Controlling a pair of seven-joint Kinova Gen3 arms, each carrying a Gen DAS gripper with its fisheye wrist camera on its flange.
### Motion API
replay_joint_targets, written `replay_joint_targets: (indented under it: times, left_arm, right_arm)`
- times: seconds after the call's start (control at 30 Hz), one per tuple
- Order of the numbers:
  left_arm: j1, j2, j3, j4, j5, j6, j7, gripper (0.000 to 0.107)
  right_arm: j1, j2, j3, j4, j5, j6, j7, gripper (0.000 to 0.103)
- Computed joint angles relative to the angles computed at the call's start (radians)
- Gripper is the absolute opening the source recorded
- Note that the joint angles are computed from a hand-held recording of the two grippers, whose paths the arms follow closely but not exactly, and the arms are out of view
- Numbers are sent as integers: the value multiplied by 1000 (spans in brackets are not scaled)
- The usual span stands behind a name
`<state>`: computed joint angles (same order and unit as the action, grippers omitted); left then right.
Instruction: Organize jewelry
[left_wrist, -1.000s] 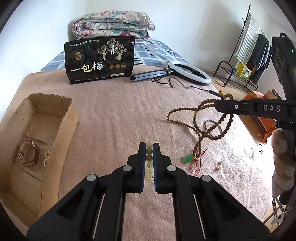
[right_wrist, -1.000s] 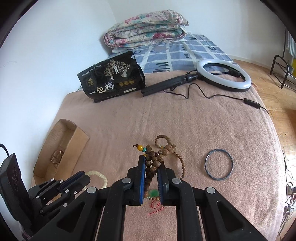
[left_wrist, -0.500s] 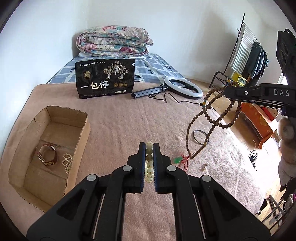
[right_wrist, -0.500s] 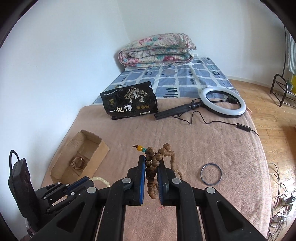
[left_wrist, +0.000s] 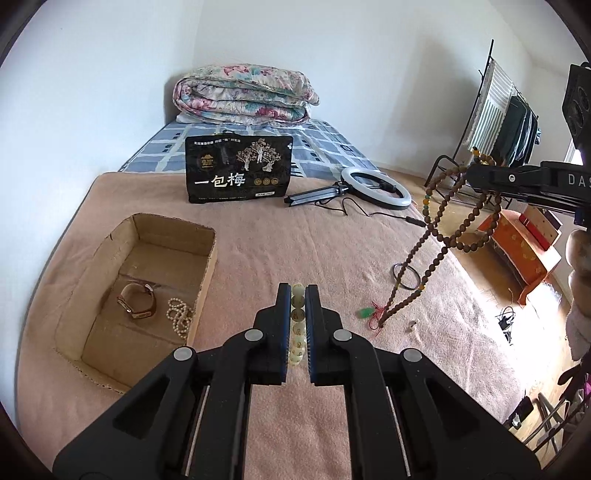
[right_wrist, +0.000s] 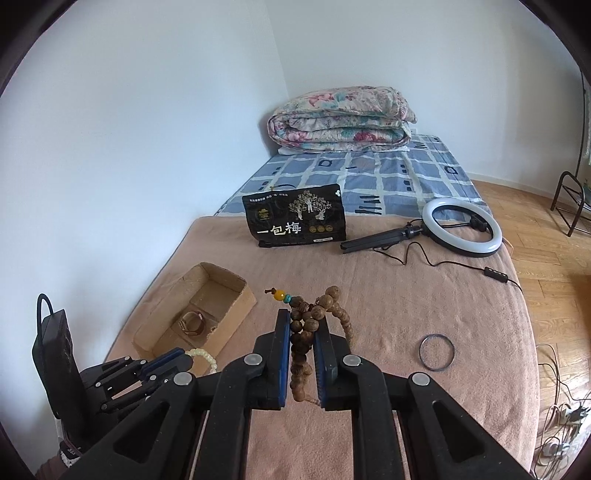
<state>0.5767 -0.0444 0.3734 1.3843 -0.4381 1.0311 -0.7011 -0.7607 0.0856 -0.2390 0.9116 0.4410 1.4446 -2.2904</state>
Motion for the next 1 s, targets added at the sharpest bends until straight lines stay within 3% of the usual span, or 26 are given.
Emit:
replay_joint_targets:
  times: [0.3, 0.67, 1.0]
  left_arm:
    - [-92, -103, -5, 73, 60, 12, -29, 5]
    - [-250, -208, -33, 163, 164, 5, -128, 5]
    - [-358, -263, -87, 237, 268, -27, -227, 5]
  right_arm:
    - [-80, 50, 1, -89, 36, 28, 14, 10]
    - [-186, 148, 61, -224, 14, 37, 61, 10]
    - [-274, 302, 155, -475, -46, 106, 160, 10]
